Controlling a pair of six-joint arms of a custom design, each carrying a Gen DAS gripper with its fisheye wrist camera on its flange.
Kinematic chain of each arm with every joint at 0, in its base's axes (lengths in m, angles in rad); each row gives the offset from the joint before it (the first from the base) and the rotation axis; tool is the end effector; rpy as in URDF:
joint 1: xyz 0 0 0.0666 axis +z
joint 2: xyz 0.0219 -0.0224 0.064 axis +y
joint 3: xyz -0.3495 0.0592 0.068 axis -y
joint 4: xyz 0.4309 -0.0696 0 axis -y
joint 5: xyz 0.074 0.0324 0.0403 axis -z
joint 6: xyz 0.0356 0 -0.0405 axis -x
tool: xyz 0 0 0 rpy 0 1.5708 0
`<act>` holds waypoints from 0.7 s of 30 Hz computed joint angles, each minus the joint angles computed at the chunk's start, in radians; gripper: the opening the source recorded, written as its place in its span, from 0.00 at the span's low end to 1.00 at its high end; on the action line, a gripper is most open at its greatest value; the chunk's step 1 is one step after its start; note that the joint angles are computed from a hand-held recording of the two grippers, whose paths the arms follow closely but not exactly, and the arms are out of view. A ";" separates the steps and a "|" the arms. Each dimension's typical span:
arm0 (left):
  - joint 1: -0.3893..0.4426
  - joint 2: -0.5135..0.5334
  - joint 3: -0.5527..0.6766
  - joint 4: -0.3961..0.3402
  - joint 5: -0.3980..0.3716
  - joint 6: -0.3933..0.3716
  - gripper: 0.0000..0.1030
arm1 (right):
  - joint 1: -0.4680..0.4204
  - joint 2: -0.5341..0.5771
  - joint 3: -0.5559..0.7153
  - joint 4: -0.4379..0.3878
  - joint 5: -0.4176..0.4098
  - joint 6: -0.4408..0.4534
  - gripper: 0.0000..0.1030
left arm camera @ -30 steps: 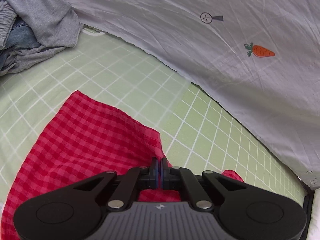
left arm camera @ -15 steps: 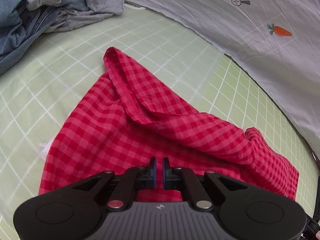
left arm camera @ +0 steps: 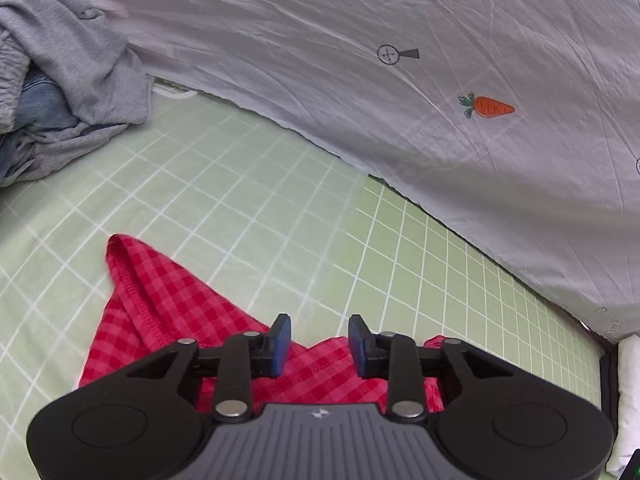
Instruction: Fold clothes
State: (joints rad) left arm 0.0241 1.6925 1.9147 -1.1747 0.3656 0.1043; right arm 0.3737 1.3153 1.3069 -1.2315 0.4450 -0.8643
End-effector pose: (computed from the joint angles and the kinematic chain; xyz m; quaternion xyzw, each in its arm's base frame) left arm 0.6143 0.0017 0.4767 -0.0049 0.9383 -0.1850 0.2920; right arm 0.4382 0.1549 0.3819 0.2689 0.9244 -0.0841 0.2571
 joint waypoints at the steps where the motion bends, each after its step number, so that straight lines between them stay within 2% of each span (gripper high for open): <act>1: -0.004 0.030 0.033 -0.021 0.010 -0.026 0.44 | 0.000 0.001 0.001 0.000 0.000 0.002 0.97; 3: -0.007 0.097 0.111 -0.106 0.047 -0.066 0.51 | -0.001 0.001 0.001 0.001 0.000 0.007 0.97; 6: -0.006 0.127 0.125 -0.163 0.091 -0.082 0.52 | -0.005 -0.005 -0.006 0.007 -0.005 0.012 0.98; 12: 0.001 0.070 0.022 -0.127 0.129 -0.071 0.49 | -0.006 -0.010 -0.016 0.023 -0.003 0.006 1.00; 14: 0.000 0.069 0.016 -0.120 0.139 -0.059 0.27 | -0.005 -0.008 -0.015 0.030 -0.003 0.018 1.00; 15: -0.001 0.068 0.013 -0.116 0.143 -0.053 0.07 | -0.005 -0.006 -0.014 0.034 -0.003 0.023 1.00; 19: -0.014 0.077 0.039 -0.082 0.140 -0.060 0.02 | -0.006 -0.005 -0.013 0.038 -0.003 0.036 1.00; 21: -0.029 0.082 0.068 -0.035 0.135 -0.073 0.02 | -0.006 -0.009 -0.019 0.045 -0.003 0.040 1.00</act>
State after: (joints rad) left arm -0.0044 1.7742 1.9822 -1.2099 0.5010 0.0312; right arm 0.3679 1.3062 1.2882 -1.1867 0.4423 -0.8240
